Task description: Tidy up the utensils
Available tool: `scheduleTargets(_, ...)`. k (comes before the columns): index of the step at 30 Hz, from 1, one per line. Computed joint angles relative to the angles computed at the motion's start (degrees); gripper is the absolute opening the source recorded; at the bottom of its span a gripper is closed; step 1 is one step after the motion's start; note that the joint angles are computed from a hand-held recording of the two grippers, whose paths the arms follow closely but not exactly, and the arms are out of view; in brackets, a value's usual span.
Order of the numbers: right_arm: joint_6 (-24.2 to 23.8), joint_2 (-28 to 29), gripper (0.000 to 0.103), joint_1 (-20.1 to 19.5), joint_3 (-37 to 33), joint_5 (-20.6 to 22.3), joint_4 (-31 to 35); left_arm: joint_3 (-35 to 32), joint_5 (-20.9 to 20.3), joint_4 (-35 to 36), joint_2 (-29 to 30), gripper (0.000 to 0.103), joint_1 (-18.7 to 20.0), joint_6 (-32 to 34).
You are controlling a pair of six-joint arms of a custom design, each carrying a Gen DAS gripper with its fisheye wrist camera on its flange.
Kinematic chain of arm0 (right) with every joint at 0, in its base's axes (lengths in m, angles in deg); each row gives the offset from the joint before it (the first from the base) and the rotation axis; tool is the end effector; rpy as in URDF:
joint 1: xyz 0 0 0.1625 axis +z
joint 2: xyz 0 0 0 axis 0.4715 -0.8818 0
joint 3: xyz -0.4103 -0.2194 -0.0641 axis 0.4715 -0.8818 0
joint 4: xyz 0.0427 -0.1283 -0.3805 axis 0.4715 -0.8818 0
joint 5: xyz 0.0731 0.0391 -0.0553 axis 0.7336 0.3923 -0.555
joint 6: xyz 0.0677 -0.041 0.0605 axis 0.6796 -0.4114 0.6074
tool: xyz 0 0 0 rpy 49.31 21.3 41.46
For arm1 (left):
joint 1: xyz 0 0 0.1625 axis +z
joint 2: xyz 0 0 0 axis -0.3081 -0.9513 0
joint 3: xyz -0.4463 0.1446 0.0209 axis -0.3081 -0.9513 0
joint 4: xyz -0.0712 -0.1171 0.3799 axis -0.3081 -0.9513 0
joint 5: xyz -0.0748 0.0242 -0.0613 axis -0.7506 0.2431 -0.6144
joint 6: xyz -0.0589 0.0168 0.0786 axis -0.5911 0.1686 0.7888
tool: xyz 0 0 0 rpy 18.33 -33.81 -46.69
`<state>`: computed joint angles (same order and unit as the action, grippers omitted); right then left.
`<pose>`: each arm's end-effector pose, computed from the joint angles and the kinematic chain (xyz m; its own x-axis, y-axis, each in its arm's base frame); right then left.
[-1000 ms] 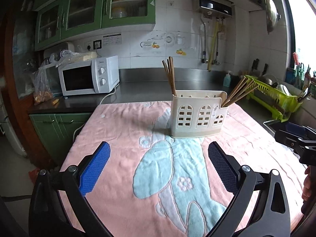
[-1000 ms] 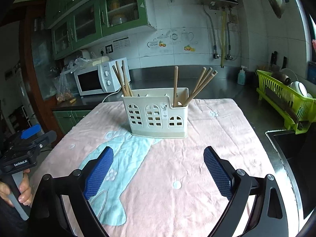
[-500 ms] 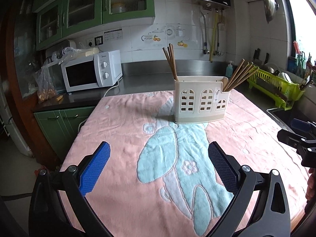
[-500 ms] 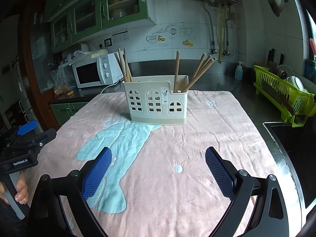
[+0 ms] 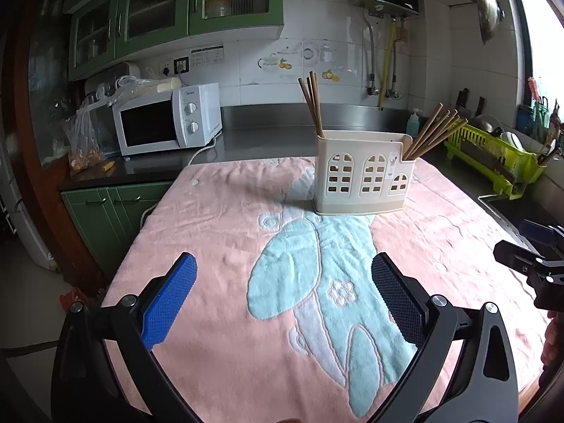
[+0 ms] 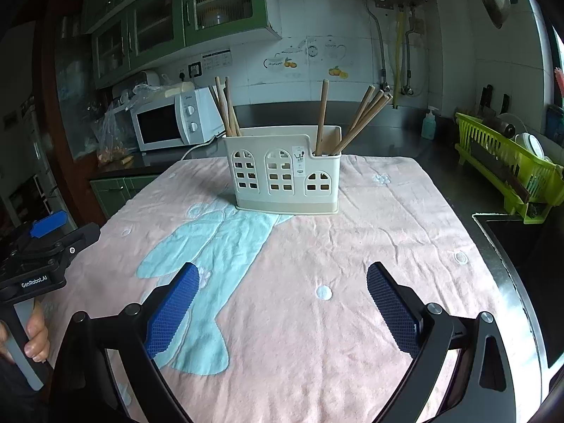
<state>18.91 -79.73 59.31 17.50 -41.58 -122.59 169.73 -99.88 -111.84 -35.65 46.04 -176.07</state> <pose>0.1075 -0.6388 0.4360 -0.6159 -0.6156 0.4916 -0.7878 0.4823 -0.3830 -0.4671 -0.5113 0.0698 -0.6352 -0.4126 -0.6529 0.4741 0.4591 -0.7514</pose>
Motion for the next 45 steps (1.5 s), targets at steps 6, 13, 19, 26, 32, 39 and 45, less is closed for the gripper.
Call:
scheduleTargets(6,0.14,0.12,0.093,-0.01,-0.10,-0.09,0.34,0.00,-0.35,-0.12,0.11,0.098,0.16,-0.11)
scheduleTargets(13,0.07,0.11,0.093,0.16,0.24,-0.37,0.43,0.22,-0.36,-0.61,0.05,0.098,0.20,0.11)
scheduleTargets(19,0.02,0.16,0.093,0.21,0.23,-0.40,0.45,0.38,-0.57,-0.56,0.11,0.098,0.25,-0.49)
scheduleTargets(26,0.06,0.12,0.093,0.27,0.45,-0.54,0.37,1.29,-0.69,-3.25,0.08,0.098,0.21,1.44)
scheduleTargets(32,0.06,0.08,0.093,0.25,0.56,-0.57,0.34,1.77,-0.87,-4.57,0.05,0.098,0.06,2.39)
scheduleTargets(39,-0.08,0.10,0.093,0.17,0.65,-0.57,0.42,1.70,-0.94,-4.29,0.10,0.098,0.01,2.17)
scheduleTargets(45,-0.10,0.10,0.093,0.17,0.72,-0.54,0.42,1.66,-0.99,-4.38,0.11,0.098,0.03,2.22)
